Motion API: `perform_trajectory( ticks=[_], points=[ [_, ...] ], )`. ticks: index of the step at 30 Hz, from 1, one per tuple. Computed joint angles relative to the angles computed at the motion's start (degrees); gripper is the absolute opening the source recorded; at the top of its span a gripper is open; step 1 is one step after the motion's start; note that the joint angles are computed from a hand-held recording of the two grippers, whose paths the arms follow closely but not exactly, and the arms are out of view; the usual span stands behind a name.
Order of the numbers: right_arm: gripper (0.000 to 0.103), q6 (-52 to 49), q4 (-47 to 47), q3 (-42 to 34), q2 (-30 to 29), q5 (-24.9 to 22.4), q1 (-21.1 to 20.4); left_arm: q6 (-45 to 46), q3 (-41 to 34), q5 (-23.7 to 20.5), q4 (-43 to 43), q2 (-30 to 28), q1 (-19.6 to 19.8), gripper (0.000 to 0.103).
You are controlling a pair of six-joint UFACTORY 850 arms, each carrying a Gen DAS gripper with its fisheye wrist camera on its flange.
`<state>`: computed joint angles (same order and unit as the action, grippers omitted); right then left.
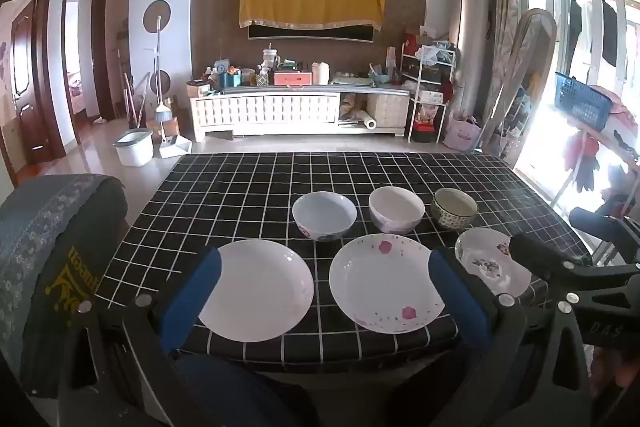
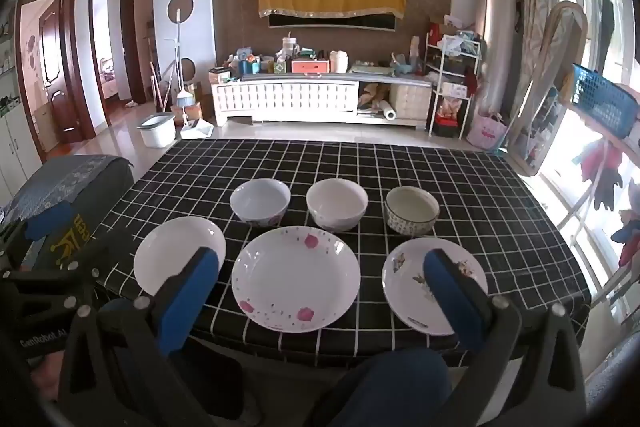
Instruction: Organize plates and bowls
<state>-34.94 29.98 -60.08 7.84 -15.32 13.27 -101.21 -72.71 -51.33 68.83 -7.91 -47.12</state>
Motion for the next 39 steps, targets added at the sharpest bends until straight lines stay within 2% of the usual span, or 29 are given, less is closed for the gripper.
perform_trajectory(
  ticks=[5,11,15,18,25,39],
  points=[
    [0.103,1.1,-1.0,-0.1,0.0,-0.5,0.1,-2.6,2.3,0.4,1.3,1.4,-0.6,0.102],
    [0.103,2.3,-2.4,-0.2,-0.2,-0.5,0.3,-0.7,1.1,0.9,-0.3,0.6,0.0,0.102],
    [0.103,-0.7,0.6,0.7,0.1,-0.2,-0.1,-0.9,1.5,0.6,-0.1,0.7,-0.5,0.102],
    [0.103,0.3,-0.5,0.5,-0.1,-0.2,0.0,-0.6,1.3,1.4,-0.4,0.4,0.7,0.102],
    [0.103,3.8,-3.6,0.5,-0.6,0.0,0.7,-0.1,1.0,1.4,-0.8,0.3,0.6,0.102],
    [0.103,4.5,-4.2,0.5,-0.6,-0.9,0.4,0.3,0.8,1.0,-1.4,0.3,0.2,0.102]
  ],
)
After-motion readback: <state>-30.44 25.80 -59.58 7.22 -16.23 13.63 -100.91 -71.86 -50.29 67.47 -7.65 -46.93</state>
